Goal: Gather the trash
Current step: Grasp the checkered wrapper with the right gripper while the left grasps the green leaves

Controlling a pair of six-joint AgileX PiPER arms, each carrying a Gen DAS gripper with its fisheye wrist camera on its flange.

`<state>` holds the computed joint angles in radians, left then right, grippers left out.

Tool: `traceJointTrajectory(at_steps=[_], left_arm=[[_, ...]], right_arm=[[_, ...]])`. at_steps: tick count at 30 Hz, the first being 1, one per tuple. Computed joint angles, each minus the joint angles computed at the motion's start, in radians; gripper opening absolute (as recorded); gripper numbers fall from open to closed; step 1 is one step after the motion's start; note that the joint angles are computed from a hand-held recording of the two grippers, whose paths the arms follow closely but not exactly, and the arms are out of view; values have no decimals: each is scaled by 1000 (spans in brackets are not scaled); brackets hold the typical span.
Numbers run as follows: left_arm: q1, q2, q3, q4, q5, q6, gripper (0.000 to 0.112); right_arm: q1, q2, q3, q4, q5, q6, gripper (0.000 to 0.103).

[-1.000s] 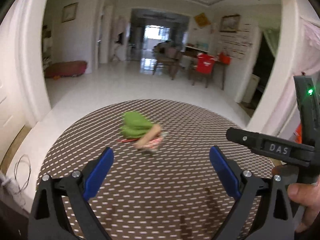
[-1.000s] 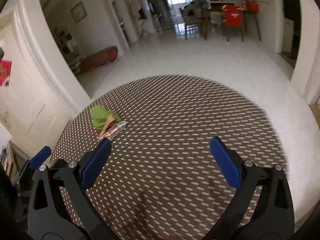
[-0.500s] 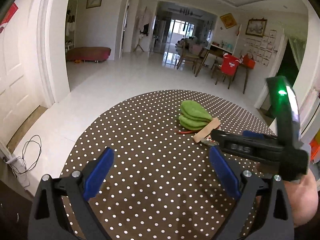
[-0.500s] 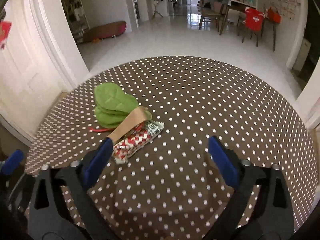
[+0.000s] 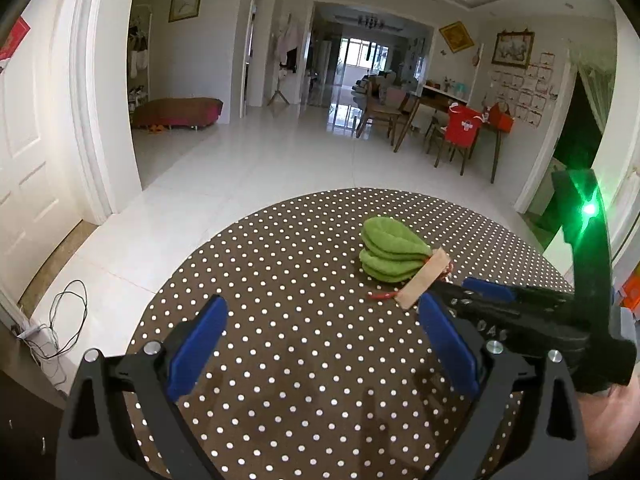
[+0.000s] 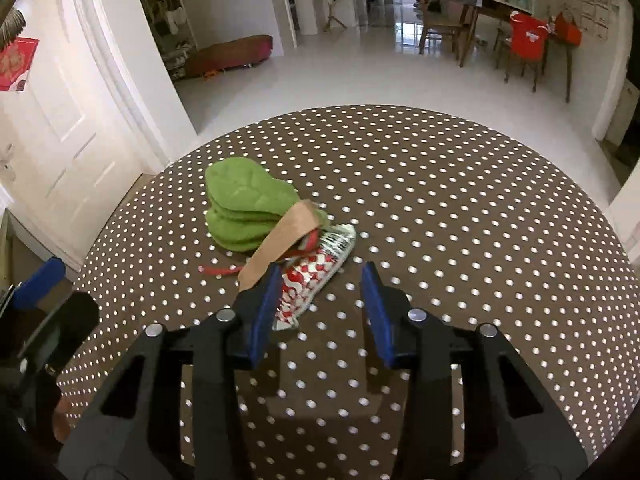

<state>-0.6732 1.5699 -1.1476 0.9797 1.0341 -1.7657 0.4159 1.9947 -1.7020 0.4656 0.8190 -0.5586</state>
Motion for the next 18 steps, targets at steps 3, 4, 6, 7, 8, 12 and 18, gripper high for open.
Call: traceJointTrajectory(at_steps=[3,4,6,7,8,12,18], left_arm=[[13,17,-22,-9,5,23,94],[12,22,-26,-10,9,24,94],[21,39,-45,-18,11,39,94],[27,47,-56,-24,9,50,94],[36,61,-76,-30,8,69,94],[79,124,-159,-65,-26,184,94],[151,313,-397,-164,-27,474,94]], right_arm=[[32,15,-4,-39,-47,13,41],[39,27,-27,-46,-39,20,39],[33,37,-48,-30,-15,-1,30],[22,37,-52,-17,2,-17,27],[11,34,-50,-10,12,-31,24],[-68,14,-26,33,40,-93,21],[-146,64,-95,132,125,-169,24]])
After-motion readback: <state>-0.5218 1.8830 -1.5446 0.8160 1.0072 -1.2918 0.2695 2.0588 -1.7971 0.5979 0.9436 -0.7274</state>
